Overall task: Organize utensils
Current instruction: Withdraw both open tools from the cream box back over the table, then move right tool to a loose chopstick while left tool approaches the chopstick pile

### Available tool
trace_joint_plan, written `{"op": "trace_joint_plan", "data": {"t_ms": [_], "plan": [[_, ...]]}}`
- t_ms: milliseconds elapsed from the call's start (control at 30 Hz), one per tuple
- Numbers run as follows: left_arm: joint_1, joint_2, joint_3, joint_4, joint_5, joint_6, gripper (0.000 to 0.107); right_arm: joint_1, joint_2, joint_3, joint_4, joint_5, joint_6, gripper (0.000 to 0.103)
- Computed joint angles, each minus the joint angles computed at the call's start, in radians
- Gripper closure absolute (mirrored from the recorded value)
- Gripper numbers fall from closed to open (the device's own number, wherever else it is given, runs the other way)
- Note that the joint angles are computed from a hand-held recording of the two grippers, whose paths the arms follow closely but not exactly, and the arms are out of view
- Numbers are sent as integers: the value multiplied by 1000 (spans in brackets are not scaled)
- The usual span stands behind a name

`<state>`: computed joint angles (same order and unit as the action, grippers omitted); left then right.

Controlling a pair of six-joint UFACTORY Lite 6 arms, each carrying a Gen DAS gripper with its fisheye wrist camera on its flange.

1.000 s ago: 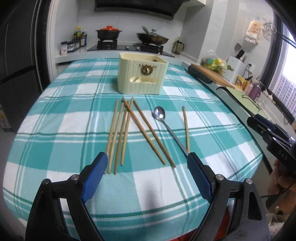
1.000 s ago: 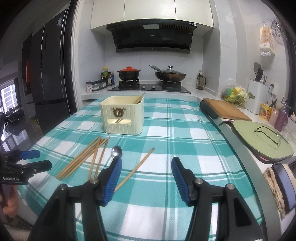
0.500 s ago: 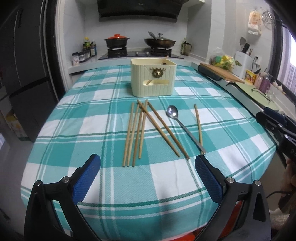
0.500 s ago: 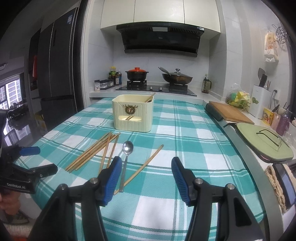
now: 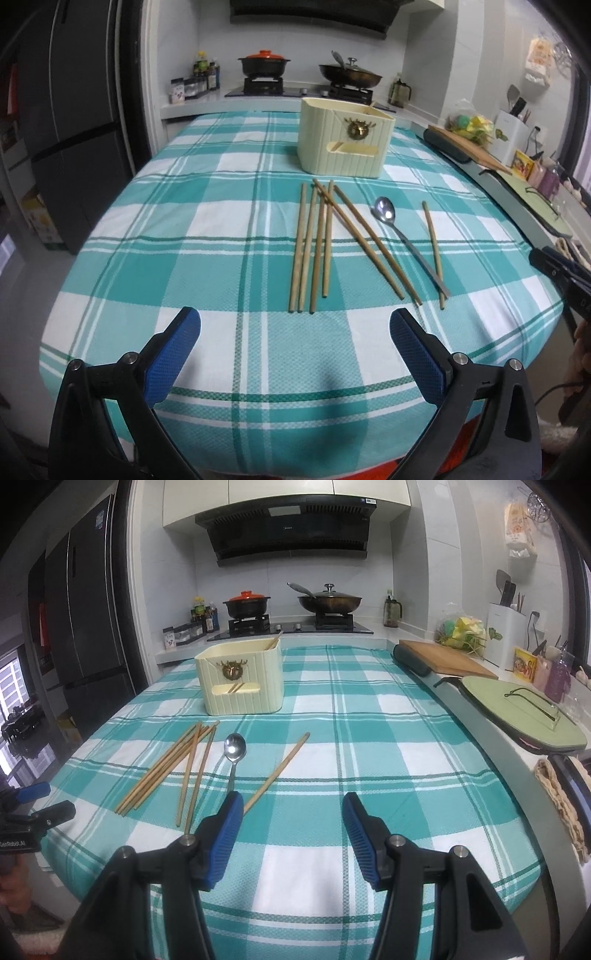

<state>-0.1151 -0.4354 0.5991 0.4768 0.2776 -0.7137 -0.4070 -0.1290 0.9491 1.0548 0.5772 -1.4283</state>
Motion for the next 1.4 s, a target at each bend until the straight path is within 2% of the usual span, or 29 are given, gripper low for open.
{"op": "trace_joint_plan", "data": {"t_ms": [233,433,600,733,900,1033,1133,1300,1400], "plan": [[65,111,20,-22,-43,33,5,71,70,-10,-49,-67,27,46],[116,174,72,-14,-57,48,5,114,168,68,-91,-84,106,46],[141,242,130,22,-65,34,5,139,287,186,-145,-74,210,58],[159,329,203,-2,-76,76,5,174,415,315,-239,-49,339,62],[184,506,381,-169,-70,282,5,227,568,467,-314,-63,454,62],[211,682,590,-436,-18,577,5,259,677,586,-380,-61,557,62],[218,813,757,-520,38,664,5,283,746,664,-432,-65,619,62],[203,981,970,-510,110,646,5,307,820,738,-512,-53,712,62],[189,1046,1053,-454,141,602,5,327,802,692,-538,-108,707,62]]}}
